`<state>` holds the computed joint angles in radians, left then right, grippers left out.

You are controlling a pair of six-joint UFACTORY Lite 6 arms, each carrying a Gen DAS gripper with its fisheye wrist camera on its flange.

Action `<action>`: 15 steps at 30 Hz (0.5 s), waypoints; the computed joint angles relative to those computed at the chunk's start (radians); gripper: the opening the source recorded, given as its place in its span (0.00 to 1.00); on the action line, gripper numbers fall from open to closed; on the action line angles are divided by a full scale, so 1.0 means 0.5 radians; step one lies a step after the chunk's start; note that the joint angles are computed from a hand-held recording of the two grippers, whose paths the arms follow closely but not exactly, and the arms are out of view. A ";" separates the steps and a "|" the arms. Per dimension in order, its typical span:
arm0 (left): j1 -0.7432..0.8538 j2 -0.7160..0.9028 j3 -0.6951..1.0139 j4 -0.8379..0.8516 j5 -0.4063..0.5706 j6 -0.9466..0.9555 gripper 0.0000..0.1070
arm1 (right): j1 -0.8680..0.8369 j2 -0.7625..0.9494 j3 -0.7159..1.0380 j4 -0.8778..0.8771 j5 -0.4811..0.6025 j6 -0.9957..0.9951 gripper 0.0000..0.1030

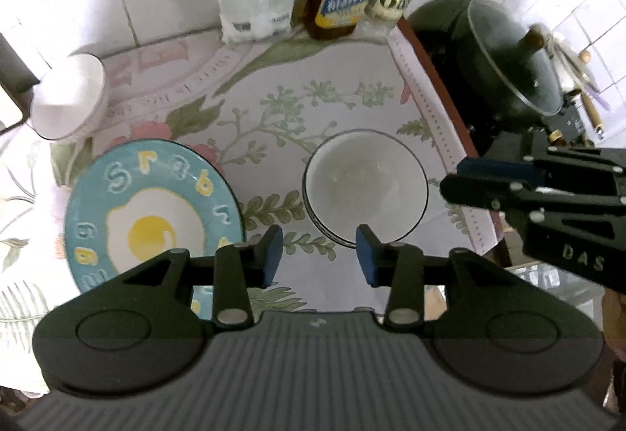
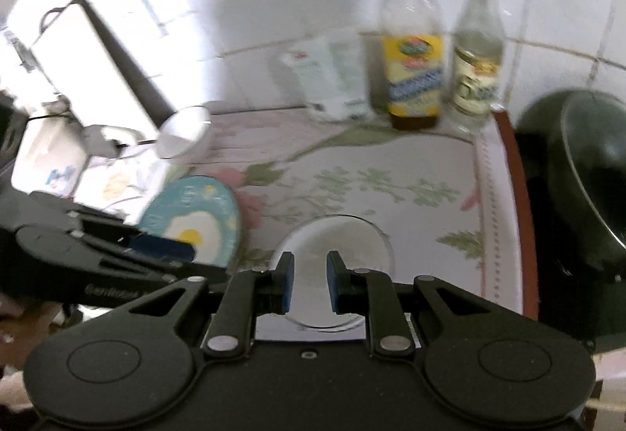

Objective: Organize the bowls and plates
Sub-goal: 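Lower the second bowl into the first bowl and open both grippers, then move both grippers to the white bowl by the wall and grasp its rim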

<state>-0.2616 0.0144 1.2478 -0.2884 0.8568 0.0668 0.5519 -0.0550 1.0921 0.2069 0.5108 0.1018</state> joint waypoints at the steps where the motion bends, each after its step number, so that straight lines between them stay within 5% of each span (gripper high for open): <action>1: 0.041 -0.041 -0.006 -0.023 0.032 0.045 0.37 | 0.041 -0.009 0.034 -0.044 0.014 0.060 0.21; 15: 0.790 -0.454 -0.090 -0.166 0.302 0.916 0.38 | 0.688 0.341 0.704 -0.926 0.121 1.123 0.46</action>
<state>0.1333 -0.2124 1.2028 -0.3715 1.0076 0.5248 0.8957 0.1155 1.4441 -0.2562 0.5712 0.6635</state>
